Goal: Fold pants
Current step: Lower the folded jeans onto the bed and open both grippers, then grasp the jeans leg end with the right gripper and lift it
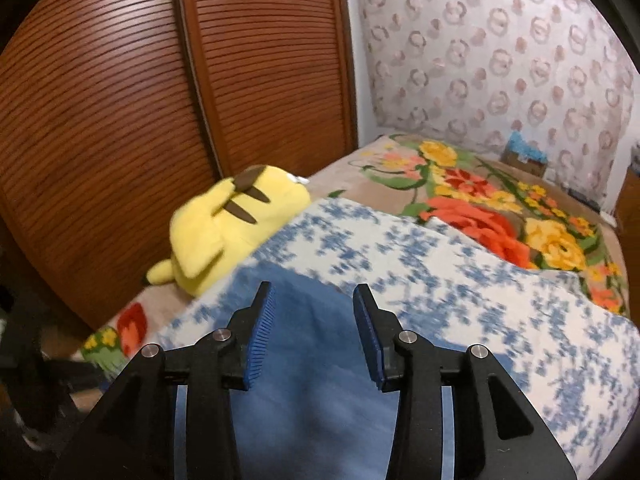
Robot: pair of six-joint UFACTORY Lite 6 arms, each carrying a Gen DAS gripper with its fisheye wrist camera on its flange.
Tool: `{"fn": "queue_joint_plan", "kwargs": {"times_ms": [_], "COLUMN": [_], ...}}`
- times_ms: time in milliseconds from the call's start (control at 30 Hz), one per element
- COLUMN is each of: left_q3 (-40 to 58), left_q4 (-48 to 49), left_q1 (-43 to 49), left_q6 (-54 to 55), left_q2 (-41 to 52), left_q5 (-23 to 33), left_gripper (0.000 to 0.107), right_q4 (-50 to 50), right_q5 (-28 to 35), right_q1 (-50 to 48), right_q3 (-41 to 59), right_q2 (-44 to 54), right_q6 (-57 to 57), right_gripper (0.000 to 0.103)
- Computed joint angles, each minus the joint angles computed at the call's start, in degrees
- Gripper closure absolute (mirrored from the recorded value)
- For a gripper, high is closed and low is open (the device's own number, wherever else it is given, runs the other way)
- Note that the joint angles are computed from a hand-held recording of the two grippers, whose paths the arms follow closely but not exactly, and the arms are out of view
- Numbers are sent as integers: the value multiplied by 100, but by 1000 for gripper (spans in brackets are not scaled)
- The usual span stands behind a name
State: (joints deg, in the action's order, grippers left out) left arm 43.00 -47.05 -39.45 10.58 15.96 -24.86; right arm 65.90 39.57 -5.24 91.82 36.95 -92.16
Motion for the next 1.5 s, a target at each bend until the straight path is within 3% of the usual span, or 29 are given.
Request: {"fn": "queue_joint_plan", "kwargs": {"times_ms": [100,267,433,867,1300,1500], "left_q3": [-9,-33,213,1287,1388,1384], "left_q4": [-41,-504,-458,-1038,-1138,-1030], "left_q1": [-18,-196,-262,-552,-611,-620], "left_q6": [101,607,668,1429,1403,1288], "left_q2": [-71,-324,-265,695,937,1005], "left_q5": [-35,-211,-156,267,292,252], "left_gripper": [90,66,55,54,54,54], "right_q4": [122,470,486,-297,-485,-195], "right_q5": [51,91,146,239,263,167], "right_q1": [-334,-964,-1531,-1863,-1748,-1687], "right_q3": [-322,-963,-987,165,389,90], "right_q2": [-109,-310,-17,1277,1543,1425], "right_q6": [-365,-1214,-1524,-676,-452,-979], "right_gripper": [62,60,52,51,51,51]}}
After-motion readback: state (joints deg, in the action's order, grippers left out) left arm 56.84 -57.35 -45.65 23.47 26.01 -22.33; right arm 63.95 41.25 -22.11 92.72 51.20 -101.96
